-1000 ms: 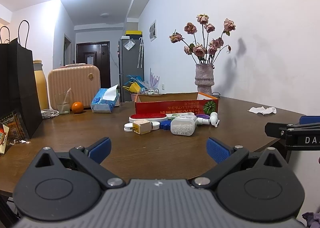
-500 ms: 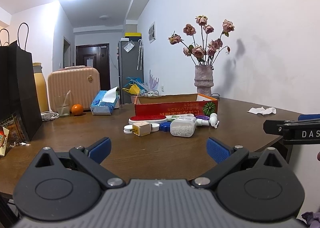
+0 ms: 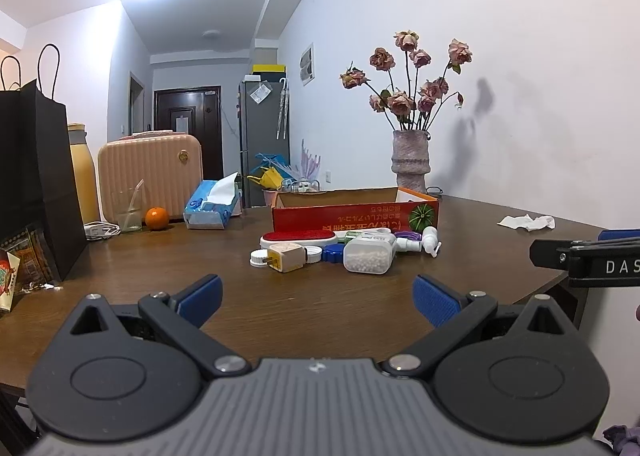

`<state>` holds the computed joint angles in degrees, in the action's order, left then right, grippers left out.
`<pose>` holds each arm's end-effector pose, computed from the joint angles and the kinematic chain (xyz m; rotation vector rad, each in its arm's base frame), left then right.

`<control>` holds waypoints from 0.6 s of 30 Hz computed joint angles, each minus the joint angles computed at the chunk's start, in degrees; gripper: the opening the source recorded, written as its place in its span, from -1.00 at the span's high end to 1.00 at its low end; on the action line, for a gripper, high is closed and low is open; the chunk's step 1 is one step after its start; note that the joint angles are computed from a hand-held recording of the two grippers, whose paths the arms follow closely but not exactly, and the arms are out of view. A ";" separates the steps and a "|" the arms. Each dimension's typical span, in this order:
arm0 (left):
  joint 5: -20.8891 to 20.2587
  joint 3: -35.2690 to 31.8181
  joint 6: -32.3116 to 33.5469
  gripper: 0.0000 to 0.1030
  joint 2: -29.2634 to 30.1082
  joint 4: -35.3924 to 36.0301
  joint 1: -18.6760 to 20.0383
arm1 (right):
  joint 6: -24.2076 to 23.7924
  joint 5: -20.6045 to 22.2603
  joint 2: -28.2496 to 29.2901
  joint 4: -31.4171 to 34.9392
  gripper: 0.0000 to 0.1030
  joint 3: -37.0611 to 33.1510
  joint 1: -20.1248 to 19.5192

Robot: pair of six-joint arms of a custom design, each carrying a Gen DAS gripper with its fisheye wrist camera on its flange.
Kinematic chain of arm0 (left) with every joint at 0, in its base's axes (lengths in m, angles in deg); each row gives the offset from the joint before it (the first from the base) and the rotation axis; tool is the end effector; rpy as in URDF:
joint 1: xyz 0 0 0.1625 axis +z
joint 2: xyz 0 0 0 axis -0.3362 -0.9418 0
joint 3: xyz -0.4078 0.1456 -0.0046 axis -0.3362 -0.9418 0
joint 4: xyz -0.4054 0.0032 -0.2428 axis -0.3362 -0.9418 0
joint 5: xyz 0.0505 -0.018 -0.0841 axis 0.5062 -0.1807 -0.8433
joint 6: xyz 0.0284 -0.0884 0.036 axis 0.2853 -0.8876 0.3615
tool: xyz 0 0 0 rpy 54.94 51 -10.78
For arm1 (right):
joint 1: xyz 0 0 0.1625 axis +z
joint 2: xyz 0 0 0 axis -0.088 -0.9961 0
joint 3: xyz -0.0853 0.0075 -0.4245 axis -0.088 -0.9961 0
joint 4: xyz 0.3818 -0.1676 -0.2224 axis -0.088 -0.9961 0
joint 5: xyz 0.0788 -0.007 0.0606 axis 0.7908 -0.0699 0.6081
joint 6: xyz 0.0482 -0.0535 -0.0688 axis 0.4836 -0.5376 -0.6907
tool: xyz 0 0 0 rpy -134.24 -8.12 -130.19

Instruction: Organize rigid objects

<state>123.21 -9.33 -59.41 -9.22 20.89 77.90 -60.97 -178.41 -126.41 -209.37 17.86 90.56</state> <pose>-0.3428 -0.8370 -0.0191 1.4230 2.1959 -1.3496 0.0321 -0.7004 0.2936 0.0240 -1.6219 1.5871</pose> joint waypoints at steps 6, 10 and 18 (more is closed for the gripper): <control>-0.09 0.43 -0.08 -1.00 -0.18 -0.21 0.00 | 0.09 0.03 -0.07 0.17 -1.00 0.00 -0.03; -0.04 0.44 -0.02 -1.00 -0.21 -0.37 0.05 | 0.30 -0.06 -0.09 0.12 -1.00 0.02 -0.10; -0.09 0.59 0.03 -1.00 -0.30 -0.37 0.06 | 0.40 -0.07 -0.10 -0.07 -1.00 0.15 -0.24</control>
<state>123.11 -8.74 -59.38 -9.52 20.52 77.96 -60.57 -178.47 -126.51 -209.44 18.00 90.32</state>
